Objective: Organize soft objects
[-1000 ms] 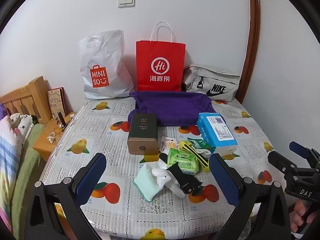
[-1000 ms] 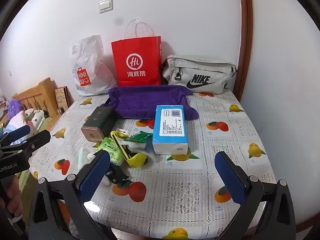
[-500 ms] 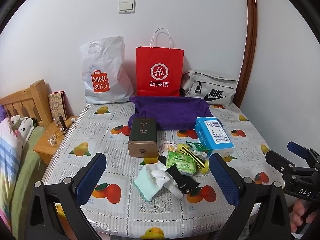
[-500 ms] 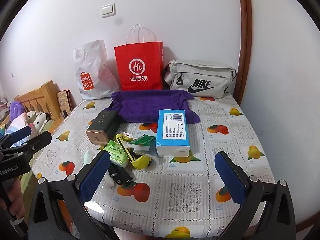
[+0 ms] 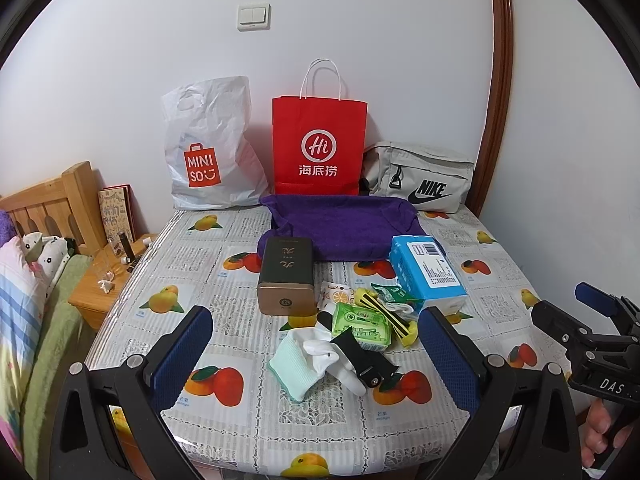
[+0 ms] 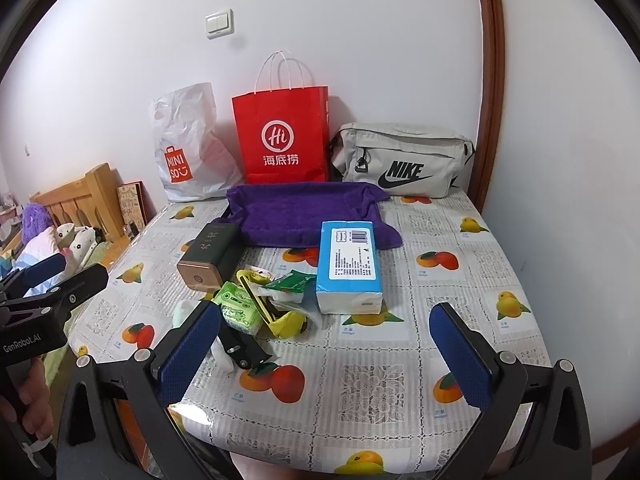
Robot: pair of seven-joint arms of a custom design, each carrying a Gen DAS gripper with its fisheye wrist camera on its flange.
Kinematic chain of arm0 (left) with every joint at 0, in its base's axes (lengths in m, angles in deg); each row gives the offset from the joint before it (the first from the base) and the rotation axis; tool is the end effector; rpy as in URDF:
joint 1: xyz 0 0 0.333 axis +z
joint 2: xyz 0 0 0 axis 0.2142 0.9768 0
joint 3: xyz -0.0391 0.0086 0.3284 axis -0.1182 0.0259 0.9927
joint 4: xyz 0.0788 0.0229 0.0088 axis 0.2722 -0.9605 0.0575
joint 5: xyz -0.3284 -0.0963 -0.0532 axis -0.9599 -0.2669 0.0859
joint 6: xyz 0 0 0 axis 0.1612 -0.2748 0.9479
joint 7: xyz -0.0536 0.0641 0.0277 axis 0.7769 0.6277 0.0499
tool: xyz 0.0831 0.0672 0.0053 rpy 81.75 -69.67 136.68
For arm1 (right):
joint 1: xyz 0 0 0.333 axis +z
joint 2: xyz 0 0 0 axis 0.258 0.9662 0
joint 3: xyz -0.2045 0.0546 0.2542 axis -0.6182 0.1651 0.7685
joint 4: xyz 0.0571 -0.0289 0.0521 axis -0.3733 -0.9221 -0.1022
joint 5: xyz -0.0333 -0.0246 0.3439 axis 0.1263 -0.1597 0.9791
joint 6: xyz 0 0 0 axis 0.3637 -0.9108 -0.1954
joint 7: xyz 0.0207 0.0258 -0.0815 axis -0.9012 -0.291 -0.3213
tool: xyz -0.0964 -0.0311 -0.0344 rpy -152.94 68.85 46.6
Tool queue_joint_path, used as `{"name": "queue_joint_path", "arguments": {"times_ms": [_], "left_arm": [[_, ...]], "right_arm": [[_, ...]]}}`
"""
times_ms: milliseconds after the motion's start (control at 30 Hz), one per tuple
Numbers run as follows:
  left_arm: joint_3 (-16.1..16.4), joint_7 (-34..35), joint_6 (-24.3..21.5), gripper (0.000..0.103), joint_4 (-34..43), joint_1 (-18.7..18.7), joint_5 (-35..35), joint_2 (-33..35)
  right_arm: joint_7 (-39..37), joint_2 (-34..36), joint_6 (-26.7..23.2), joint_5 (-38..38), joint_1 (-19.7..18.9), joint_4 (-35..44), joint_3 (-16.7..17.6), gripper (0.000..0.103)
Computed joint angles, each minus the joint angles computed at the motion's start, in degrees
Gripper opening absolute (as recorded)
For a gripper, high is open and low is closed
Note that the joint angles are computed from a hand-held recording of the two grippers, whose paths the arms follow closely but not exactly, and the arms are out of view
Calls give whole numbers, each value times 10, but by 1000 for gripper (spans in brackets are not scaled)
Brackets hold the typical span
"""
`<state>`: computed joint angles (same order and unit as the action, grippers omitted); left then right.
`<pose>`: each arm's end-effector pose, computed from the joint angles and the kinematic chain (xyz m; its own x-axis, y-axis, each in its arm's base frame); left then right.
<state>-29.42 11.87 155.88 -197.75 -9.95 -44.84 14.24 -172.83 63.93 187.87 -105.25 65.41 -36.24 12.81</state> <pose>0.5165 -0.2619 0.5225 -0.3735 -0.9266 0.0430 -0.5537 0.1855 -0.8118 0.4330 0.5122 0.4970 -0.2577 -0.9636 -0.0717 -0.5438 0.2060 -0.8135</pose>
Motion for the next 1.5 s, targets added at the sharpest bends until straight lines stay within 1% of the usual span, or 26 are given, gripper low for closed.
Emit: {"name": "queue_joint_path", "arguments": {"times_ms": [67,133,233,267,333,367,433,500,567,700,767,800,833,900,1000,1033,1133,1200,1367,1433,1500], "left_arm": [[-7,9,0,103,-1,5,-10,-1],[4,-2,2,103,-1,-4,2,0],[2,-1,4,103,-2,-2,-1,0],[-5,8,4,103,-3,4,-11,-2],[-8,13,2,103,-2,4,-18,-2],[-2,7,2,103,-2,-1,-11,-2],[0,3,0,103,-1,-2,-7,-3],[-7,11,3,103,-3,4,-15,-2],[-1,5,2,103,-3,-1,-8,-3],[-2,8,6,103,-5,1,-12,-3],[-8,16,5,103,-5,5,-21,-4],[2,5,6,103,-5,-3,-9,-3],[4,2,6,103,-5,-4,-6,-3],[0,4,5,103,-6,-1,-8,-5],[2,-3,4,103,-5,-3,0,-5],[-3,3,5,103,-7,2,-6,-5],[1,-4,2,103,-6,-1,2,-7],[-4,0,6,103,-7,4,-2,-6],[1,-7,4,103,-7,0,5,-7],[-8,2,1,103,-8,8,-5,-11],[-1,-11,3,103,-7,3,10,-9]], "right_arm": [[0,0,-1,0,0,1,0,103],[1,0,1,-1,0,0,0,103],[1,0,-1,-2,2,1,0,103],[1,1,-1,-2,2,2,0,103],[3,0,-1,-2,2,0,0,103],[3,0,-1,-2,2,0,0,103],[6,-1,0,-5,3,-2,0,103],[6,-1,0,-5,3,-2,0,103],[6,-2,-1,-5,3,-2,1,103],[9,-4,2,-5,2,-5,2,103],[10,-5,3,-6,2,-7,2,103],[12,-6,3,-7,2,-8,2,103],[12,-6,4,-7,2,-8,3,103],[11,-4,3,-7,1,-6,3,103],[12,-5,4,-7,1,-7,3,103],[11,-5,4,-7,1,-6,3,103],[11,-5,5,-7,1,-7,3,103],[11,-6,5,-7,1,-7,3,103],[11,-5,4,-7,2,-6,3,103],[12,-5,4,-7,2,-6,3,103],[12,-5,4,-8,2,-5,3,103]]}}
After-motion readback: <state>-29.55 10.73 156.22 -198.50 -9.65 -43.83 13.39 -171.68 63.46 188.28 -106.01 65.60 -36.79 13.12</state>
